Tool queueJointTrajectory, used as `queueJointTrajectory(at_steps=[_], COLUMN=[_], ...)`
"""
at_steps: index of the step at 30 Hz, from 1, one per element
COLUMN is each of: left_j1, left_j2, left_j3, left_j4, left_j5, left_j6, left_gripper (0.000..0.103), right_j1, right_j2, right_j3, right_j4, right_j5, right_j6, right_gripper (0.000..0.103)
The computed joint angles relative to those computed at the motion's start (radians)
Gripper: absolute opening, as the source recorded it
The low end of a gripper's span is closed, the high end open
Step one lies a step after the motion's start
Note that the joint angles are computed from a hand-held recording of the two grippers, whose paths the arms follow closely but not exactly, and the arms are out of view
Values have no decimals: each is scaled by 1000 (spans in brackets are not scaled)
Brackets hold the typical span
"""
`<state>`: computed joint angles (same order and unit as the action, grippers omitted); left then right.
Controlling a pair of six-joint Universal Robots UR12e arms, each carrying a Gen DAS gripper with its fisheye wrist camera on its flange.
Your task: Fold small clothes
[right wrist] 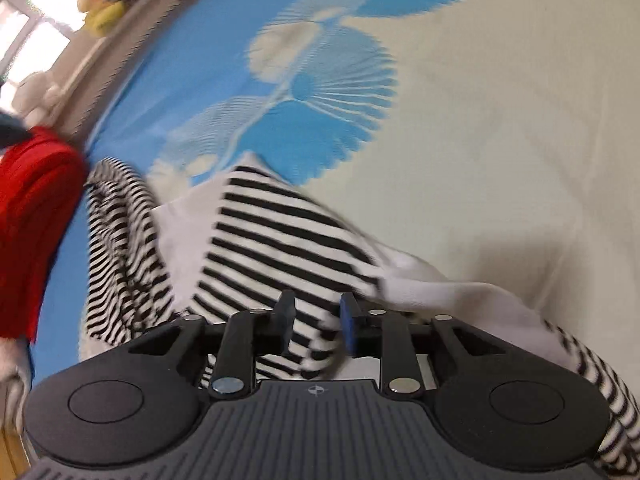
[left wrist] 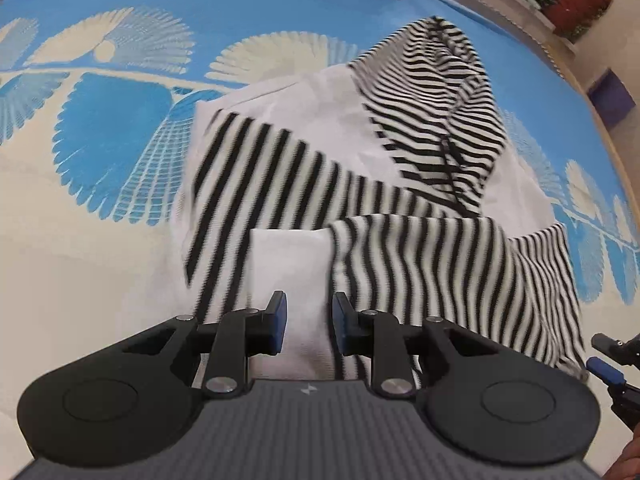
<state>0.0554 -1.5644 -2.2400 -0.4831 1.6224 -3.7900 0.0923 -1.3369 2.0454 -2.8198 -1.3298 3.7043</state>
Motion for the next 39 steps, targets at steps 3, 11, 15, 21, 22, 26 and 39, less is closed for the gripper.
queueJointTrajectory(at_steps=[3,11,15,21,22,26,39], left_j1=[23,53,26,-17,-13,-5,-35], left_j2=[8,-4,-11,29,29,22,-6], left_j3=[-14,-38,-24,-16,-11,6,20], left_j4=[-10,28,8,84,46,-82,-41], left_j5=[1,-53,-6,169,168,181,113], left_j6=[-65,-77,-31,-10,-23,-59,48], left_gripper=[33,32,3,4,5,6,30], right_j1=[-2,5,-6,-6,-4,12,34], right_j2=[11,27,55,72,71,64,64], right_j3=[-18,-36,-76,-84,-83,-80,-104], right_j4=[30,-23,146,223,219,188,166], right_j5=[26,66,63,51,55,14,-1], right_j6=[-34,-119,-78,-24,-25,-42,-345], right_gripper=[27,47,48,47,48,49,51])
